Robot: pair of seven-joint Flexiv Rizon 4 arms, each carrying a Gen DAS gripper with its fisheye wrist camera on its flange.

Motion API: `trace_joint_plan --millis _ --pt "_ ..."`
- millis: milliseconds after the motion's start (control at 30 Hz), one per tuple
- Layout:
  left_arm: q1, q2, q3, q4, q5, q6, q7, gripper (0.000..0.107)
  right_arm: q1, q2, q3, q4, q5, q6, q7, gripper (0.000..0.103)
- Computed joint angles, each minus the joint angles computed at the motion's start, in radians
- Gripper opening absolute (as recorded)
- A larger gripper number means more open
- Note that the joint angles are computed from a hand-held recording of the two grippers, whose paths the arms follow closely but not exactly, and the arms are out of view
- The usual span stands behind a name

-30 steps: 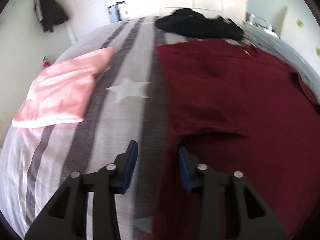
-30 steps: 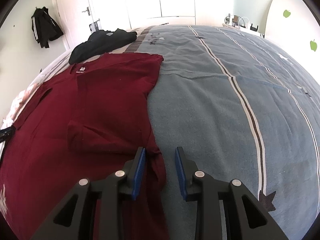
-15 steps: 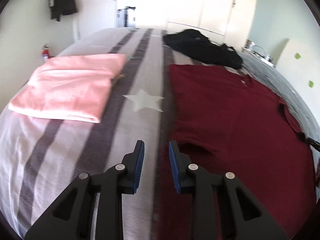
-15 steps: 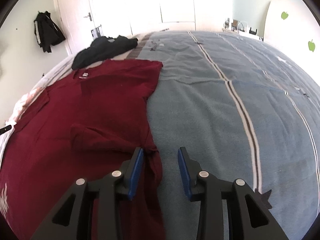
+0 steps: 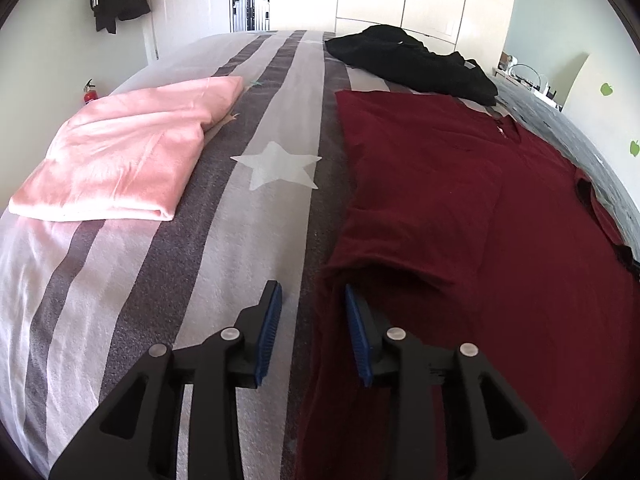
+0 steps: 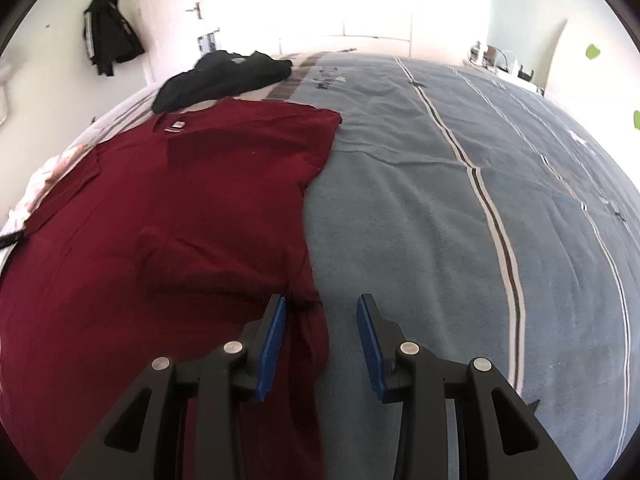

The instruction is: Fold clothes

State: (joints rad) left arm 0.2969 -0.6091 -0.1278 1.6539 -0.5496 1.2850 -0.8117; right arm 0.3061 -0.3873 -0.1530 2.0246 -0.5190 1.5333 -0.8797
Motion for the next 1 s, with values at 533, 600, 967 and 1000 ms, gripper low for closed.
trace_joint_plan --millis 533,600,967,1000 --pt "0.236 0.101 -0.411 0.169 -0.405 0.215 0.434 0.046 0.067 0.070 -0.134 0.060 -0.231 0.063 0.193 0.040" --pt "0.254 0.098 -0.463 0.161 -0.481 0.234 0.501 0.050 0.076 0.067 -0.145 0.049 -0.236 0.100 0.195 0.040" --pt "-0.122 -0.125 0.064 -0.211 -0.082 -0.048 -0.008 0.020 -0.086 -0.191 0.167 -0.353 0.096 -0.123 0.025 0.017" --pt "-0.133 -0.145 0.088 -0.234 -0.048 -0.065 -0.049 0.020 -0.074 -0.210 0.159 -0.373 0.102 -0.147 0.016 0.017"
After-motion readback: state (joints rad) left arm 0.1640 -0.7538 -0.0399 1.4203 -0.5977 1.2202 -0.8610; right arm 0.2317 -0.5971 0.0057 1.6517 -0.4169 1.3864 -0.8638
